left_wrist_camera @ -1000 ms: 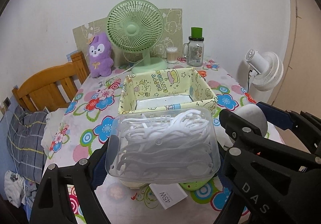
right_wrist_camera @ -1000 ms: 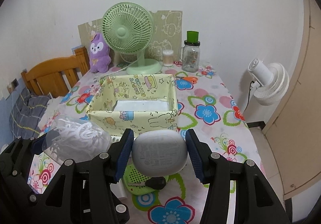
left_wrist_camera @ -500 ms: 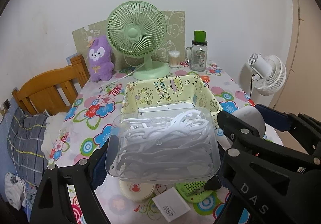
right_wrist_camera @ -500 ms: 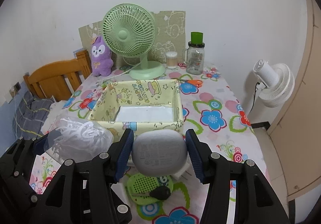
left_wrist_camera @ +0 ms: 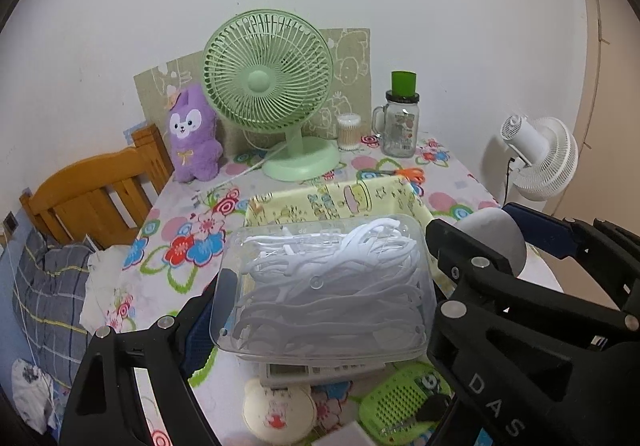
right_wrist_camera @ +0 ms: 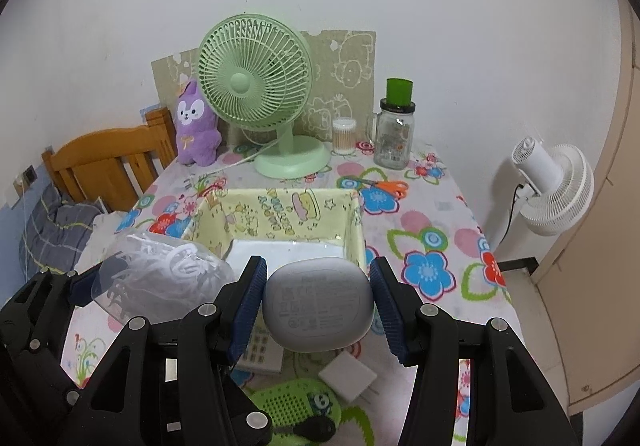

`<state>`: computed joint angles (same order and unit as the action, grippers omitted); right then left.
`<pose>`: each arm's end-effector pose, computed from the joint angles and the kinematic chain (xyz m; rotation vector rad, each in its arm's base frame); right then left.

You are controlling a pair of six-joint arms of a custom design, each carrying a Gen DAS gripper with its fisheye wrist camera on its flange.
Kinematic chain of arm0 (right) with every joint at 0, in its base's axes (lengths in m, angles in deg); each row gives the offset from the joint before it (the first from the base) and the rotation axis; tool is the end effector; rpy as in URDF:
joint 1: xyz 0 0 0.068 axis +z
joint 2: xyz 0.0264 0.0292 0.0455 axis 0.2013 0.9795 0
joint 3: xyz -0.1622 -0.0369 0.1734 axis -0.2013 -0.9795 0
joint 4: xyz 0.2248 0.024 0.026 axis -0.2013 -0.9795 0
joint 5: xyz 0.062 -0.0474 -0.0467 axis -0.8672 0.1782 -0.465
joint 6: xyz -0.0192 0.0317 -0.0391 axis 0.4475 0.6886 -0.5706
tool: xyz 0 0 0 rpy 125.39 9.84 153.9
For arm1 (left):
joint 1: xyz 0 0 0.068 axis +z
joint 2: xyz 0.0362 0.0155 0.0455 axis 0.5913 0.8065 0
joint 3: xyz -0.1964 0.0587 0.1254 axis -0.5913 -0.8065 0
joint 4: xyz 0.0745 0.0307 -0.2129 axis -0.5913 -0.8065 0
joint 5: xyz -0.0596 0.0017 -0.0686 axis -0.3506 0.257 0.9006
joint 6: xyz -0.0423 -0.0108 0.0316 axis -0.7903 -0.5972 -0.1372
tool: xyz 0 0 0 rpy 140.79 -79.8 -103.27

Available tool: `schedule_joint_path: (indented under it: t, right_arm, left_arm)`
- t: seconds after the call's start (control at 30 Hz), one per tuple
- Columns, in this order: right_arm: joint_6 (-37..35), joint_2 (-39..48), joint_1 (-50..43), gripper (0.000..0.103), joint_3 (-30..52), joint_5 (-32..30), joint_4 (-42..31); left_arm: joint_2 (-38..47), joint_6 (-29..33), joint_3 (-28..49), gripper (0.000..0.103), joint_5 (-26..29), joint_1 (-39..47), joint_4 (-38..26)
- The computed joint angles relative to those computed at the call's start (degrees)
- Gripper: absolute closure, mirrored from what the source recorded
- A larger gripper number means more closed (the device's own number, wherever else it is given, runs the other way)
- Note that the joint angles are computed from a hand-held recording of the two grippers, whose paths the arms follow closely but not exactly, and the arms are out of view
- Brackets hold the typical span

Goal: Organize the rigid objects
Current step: 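Lift the floss box with left tool while right tool lifts the round case over basket, then lower both held items into the yellow basket and open both tools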

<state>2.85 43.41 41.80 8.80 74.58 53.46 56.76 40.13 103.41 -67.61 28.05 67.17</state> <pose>0.2654 0.1371 0.1695 0.1158 2.2424 0.0146 0.2827 -0.0432 0.1571 0.3769 2.2437 -0.0715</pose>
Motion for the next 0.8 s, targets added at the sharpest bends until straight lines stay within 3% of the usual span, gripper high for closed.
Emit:
schedule_joint_path:
  t: [0.33,0.8]
  right_arm:
    - [-3.69,8.01,-4.86,0.046,9.07,-3.55,0.18]
    - [-5.77,22.97,-9.95,0.046,24.8,-9.84,-3.91]
  left_arm:
    - [9.67,-0.44,10.7,0.014,-1.59,-0.48,-1.33]
    - [26.27,-2.2,29.72,0.014,-0.52,-0.18,-9.84]
